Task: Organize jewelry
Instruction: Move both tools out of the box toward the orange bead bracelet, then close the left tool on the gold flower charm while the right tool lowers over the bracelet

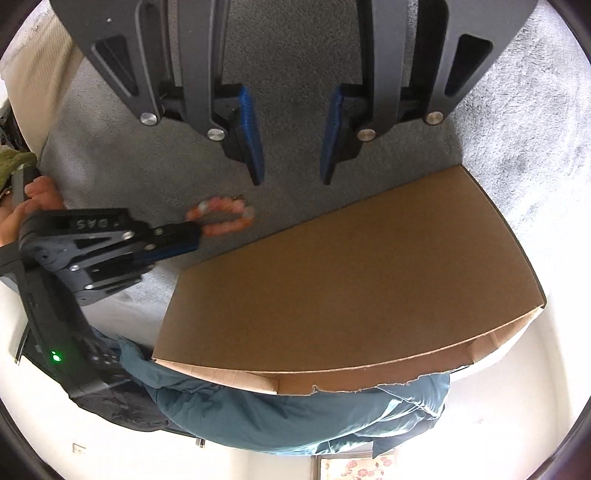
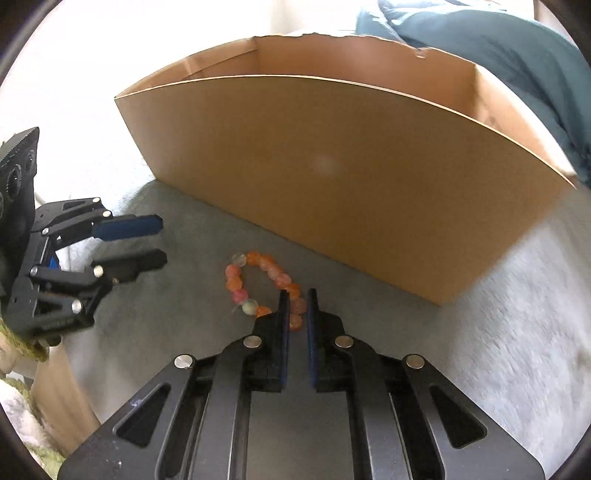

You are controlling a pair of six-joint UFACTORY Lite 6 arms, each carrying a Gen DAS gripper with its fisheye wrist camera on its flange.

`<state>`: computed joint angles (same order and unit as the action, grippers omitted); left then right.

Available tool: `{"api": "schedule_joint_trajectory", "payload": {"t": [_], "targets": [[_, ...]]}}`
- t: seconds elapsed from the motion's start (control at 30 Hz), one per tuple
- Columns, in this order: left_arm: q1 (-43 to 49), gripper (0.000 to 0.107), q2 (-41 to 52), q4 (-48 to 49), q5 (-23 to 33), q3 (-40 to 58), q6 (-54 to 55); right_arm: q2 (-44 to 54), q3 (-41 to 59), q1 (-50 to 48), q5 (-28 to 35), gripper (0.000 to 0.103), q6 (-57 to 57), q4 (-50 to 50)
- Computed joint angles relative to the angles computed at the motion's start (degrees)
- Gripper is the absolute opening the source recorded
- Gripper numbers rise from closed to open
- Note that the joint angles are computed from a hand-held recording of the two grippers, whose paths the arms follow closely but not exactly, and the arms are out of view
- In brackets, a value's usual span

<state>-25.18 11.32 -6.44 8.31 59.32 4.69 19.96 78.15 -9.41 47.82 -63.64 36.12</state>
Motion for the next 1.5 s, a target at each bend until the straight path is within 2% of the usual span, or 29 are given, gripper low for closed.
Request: {"api": "schedule_joint_trajectory", "payload": {"t": [0.17, 0.4, 0.53, 0.83, 1.1, 1.43, 1.5], "targets": [[-0.31, 0.03, 1.23, -3.06, 0.9, 1.53, 3.5, -1.78, -1.83, -5.26, 0.07, 0.007, -1.08, -1.27], [-1.31, 0.03, 4.43, -15.56, 2.43, 4.91, 16.63, -0.25, -1.21, -7.96, -2.04, 0.008, -3.04, 0.13], [-1.6, 0.03, 7.93, -21.97, 5.09, 8.77, 23.13, 0.34, -1.2, -7.64, -3.35, 0.012, -4.91, 0.81], [-3.08, 0.03, 13.04, -12.97, 5.78, 14.8, 13.25, 2.22, 0.49, -9.59, -1.68, 0.014, -6.72, 3.23], [-2.84, 0.03, 15.48, -13.91, 6.83, 16.37, 14.56, 5.56, 4.83, -13.47, 2.8, 0.014, -8.32, 4.29], [-4.14, 0.028, 19.05, -2.22, 7.9, 20.43, 3.1, 6.68, 6.5, -15.23, 4.79, 0.014, -9.12, 4.85], [-4.93, 0.027, 19.18, 2.55, 7.7, 20.54, -1.39, 6.6, 6.6, -15.51, 5.14, 0.014, -9.23, 4.88]]}}
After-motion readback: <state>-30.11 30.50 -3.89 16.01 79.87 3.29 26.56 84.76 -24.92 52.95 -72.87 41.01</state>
